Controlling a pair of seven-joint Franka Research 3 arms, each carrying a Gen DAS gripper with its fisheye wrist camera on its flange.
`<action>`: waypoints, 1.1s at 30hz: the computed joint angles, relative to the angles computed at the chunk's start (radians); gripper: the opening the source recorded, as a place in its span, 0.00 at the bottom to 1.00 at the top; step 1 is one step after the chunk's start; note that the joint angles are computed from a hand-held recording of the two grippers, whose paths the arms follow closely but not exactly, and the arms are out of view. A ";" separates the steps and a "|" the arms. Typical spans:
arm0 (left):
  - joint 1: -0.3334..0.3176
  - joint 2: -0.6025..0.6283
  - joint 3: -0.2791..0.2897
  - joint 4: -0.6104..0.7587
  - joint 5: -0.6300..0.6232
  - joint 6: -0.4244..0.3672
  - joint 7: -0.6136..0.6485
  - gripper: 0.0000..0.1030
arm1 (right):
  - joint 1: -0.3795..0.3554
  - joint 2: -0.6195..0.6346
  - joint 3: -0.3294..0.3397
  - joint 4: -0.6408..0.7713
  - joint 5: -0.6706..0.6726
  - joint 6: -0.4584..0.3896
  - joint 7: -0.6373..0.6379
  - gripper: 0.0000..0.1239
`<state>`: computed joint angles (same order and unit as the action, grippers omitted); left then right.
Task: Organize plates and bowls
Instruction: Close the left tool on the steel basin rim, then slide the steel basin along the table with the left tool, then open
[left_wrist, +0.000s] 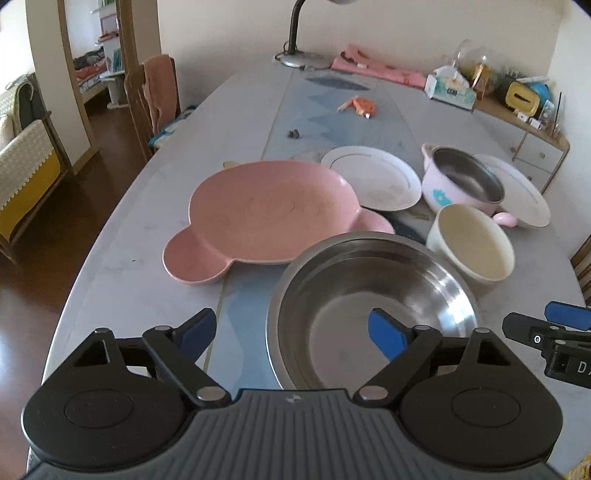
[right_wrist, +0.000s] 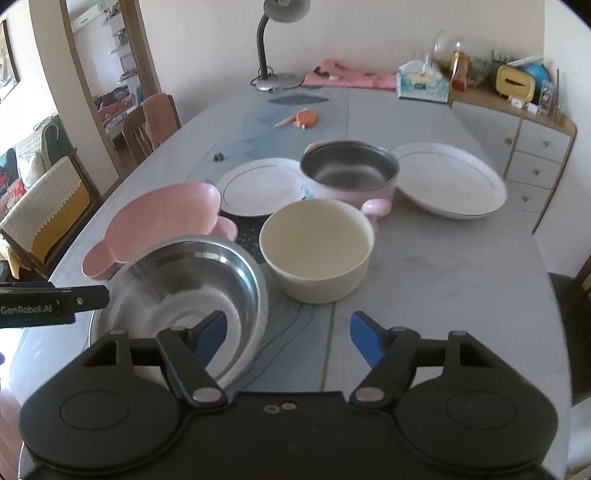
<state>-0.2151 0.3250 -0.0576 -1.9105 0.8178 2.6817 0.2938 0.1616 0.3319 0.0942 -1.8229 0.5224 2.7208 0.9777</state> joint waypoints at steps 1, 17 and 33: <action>0.009 0.012 -0.006 0.010 -0.021 0.000 0.019 0.87 | 0.005 0.014 -0.003 0.017 -0.011 -0.011 0.009 0.59; 0.062 0.112 -0.046 0.099 -0.346 -0.059 0.283 0.42 | 0.010 0.171 -0.020 0.237 -0.098 -0.243 0.158 0.23; 0.042 0.078 -0.039 0.074 -0.385 -0.123 0.282 0.17 | 0.018 0.130 -0.017 0.185 -0.111 -0.238 0.153 0.09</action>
